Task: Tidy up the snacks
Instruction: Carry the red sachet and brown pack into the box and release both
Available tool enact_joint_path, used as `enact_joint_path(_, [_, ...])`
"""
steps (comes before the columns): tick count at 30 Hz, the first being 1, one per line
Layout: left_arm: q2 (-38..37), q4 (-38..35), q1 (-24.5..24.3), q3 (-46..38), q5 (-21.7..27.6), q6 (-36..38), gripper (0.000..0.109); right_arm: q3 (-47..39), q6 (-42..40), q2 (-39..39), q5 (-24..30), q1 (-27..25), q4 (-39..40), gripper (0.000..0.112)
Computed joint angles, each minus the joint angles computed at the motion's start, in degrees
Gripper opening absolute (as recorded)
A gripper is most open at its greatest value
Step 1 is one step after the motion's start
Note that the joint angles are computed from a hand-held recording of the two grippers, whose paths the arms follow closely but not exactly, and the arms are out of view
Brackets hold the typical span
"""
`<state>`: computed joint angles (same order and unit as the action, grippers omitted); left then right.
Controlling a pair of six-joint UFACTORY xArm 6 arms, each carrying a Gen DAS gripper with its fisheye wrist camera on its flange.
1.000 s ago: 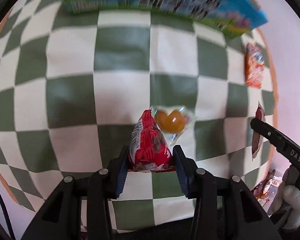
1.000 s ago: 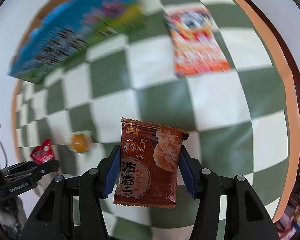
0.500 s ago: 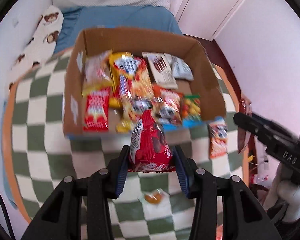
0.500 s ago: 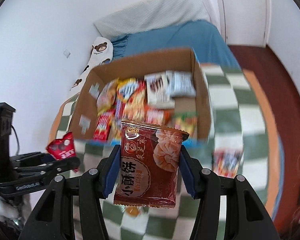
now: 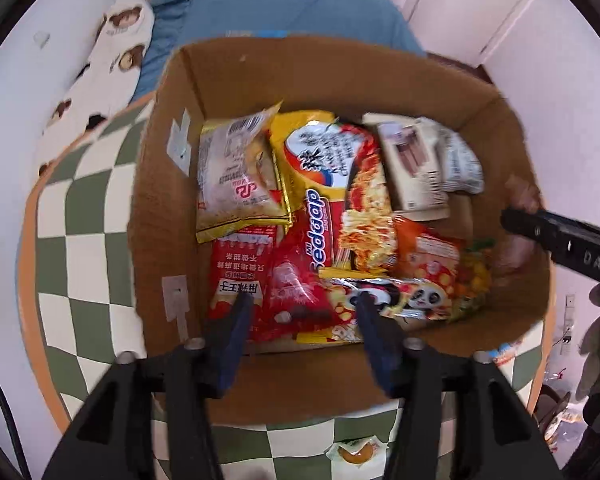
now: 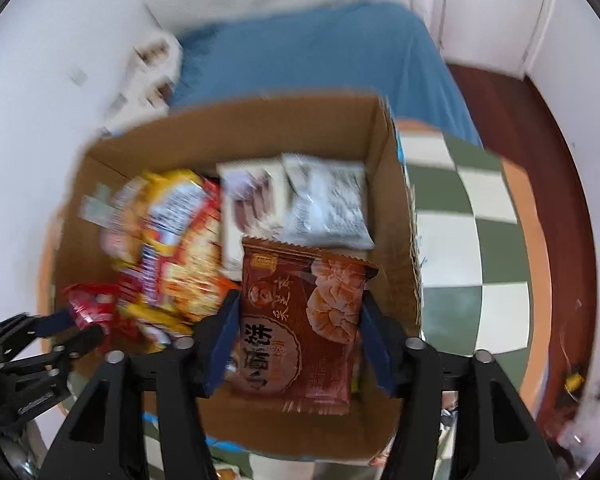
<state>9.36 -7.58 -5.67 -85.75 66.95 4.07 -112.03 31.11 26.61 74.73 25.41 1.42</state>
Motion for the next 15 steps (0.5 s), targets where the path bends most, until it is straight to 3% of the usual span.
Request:
enact_joint_path(1, [0.98, -0.19, 0.11, -0.98, 0.83, -0.45, 0.073, -1.19, -0.02, 1.11, 0.57, -0.25, -0.27, 0.089])
enact_joint_path(5, [2.0, -1.63, 0.26, -1.73, 0.59, -0.78, 0.081, -1.79, 0.33, 1.75, 0.46, -0.54, -0.67, 0.093])
enact_joint_path(11, [0.11, -1.02, -0.56, -0.36, -1.3, -0.78, 0.084, 1.53, 0.86, -1.04, -0.45, -0.2, -0.98, 0.095])
enact_joint_path(15, [-2.26, -1.96, -0.72, 1.52, -2.92, 0.03, 0.1, 6.26, 2.44, -5.37, -2.83, 1.23, -4.13, 0.097])
